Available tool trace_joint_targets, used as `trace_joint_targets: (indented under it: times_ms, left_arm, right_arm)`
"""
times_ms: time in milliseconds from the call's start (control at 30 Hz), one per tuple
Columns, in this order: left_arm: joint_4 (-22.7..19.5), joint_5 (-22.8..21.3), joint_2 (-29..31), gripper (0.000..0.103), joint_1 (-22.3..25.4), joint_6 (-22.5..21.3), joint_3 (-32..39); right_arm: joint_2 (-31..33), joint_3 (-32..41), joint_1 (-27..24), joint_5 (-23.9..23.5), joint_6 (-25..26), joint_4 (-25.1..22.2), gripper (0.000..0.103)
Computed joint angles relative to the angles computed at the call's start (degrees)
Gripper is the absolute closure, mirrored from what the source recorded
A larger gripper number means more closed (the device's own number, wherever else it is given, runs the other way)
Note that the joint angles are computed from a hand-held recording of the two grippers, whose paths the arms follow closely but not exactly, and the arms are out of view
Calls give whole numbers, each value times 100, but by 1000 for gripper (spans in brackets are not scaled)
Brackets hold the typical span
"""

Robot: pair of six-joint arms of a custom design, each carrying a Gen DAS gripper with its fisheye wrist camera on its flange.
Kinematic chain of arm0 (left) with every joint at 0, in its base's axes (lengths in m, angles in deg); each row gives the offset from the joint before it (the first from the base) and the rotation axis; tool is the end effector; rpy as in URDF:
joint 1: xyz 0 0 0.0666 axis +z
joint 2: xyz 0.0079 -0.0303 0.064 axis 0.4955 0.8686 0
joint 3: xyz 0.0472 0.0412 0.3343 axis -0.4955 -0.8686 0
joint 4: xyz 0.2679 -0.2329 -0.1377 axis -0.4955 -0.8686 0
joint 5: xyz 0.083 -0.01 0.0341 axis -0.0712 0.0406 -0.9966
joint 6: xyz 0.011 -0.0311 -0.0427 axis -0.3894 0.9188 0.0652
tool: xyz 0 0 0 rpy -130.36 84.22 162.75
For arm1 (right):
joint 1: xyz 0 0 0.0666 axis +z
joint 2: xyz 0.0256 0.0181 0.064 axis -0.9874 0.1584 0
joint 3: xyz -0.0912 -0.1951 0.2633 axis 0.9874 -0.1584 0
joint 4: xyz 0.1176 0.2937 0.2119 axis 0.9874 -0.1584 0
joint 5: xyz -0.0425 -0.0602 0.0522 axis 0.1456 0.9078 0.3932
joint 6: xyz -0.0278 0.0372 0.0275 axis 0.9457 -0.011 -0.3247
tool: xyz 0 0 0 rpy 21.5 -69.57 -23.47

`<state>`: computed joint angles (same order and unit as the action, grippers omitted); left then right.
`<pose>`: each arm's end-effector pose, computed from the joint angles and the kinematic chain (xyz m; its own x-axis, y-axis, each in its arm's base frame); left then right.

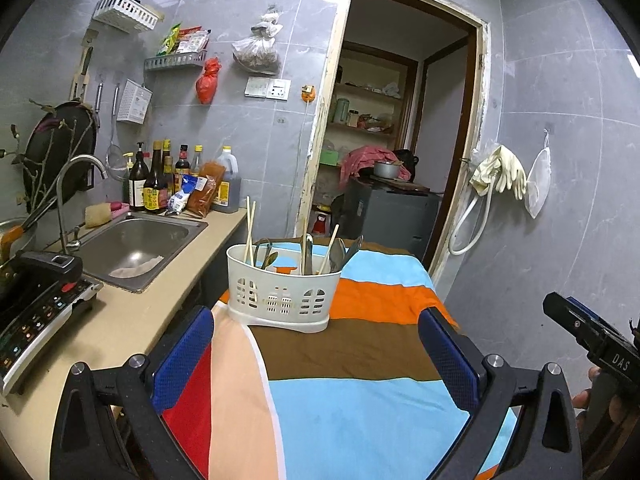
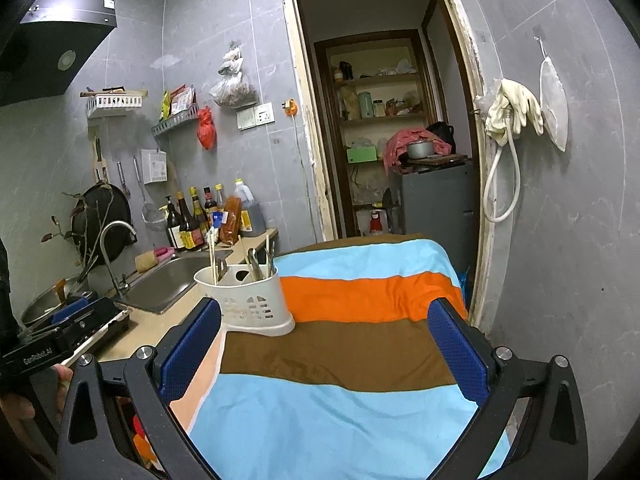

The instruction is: Organize utensils

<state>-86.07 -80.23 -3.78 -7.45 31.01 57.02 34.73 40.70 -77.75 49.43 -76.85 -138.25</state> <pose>0.3309 -0.2206 0.6520 -0.3199 -0.2516 -0.9134 -0.2388 0.9544 -0.1793 0.3869 0.0329 0.6724 -0.3501 0.0407 -0.9358 -0.3509 0.9206 0.1713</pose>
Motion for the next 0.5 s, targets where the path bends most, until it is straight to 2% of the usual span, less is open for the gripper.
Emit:
trace_joint_targets:
  times_ms: [500]
  left_arm:
    - [-61, -86, -59, 0, -80, 103, -71]
  right_arm:
    - [-78, -61, -11, -129, 56, -100, 2]
